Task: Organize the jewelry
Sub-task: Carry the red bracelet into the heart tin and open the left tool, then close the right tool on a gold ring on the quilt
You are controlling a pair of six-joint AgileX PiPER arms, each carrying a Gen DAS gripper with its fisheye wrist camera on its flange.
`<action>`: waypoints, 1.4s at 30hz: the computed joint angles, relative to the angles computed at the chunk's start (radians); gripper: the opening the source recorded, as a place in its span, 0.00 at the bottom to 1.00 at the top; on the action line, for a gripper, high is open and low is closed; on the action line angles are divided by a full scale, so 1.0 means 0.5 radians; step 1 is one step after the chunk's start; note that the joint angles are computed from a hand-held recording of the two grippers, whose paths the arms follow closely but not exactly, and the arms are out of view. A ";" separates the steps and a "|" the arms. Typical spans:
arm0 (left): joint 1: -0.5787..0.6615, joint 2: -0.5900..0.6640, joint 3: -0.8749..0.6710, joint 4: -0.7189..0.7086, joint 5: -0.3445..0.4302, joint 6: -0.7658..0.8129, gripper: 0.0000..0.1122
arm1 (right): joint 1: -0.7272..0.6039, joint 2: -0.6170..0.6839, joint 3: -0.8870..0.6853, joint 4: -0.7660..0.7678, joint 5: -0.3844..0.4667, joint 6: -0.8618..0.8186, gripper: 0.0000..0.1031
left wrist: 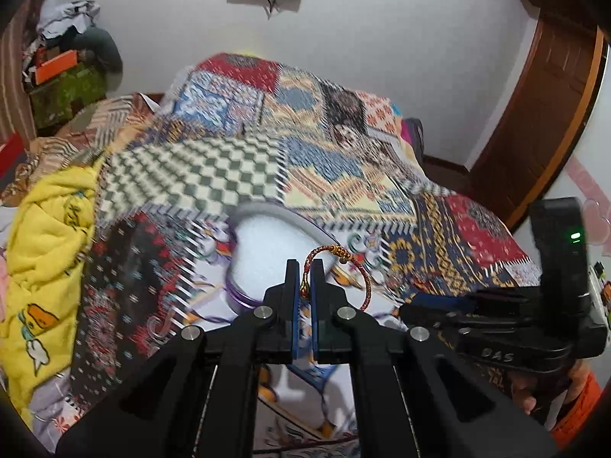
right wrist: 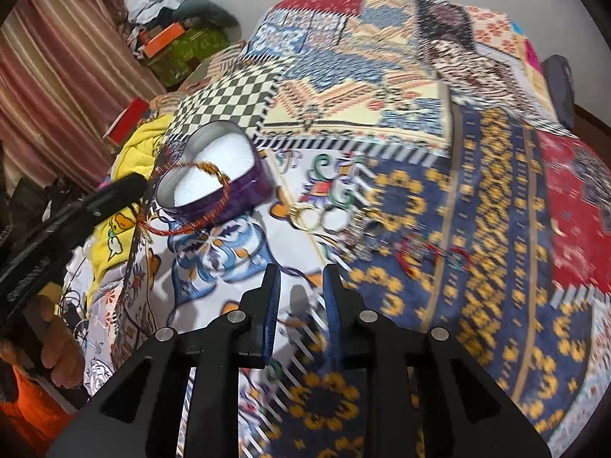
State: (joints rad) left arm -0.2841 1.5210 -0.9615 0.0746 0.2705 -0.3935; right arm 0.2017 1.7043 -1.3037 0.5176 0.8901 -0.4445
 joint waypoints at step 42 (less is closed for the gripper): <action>0.207 -0.057 0.069 -0.228 -0.125 0.230 0.03 | 0.239 0.185 -0.136 -0.509 -0.200 0.352 0.55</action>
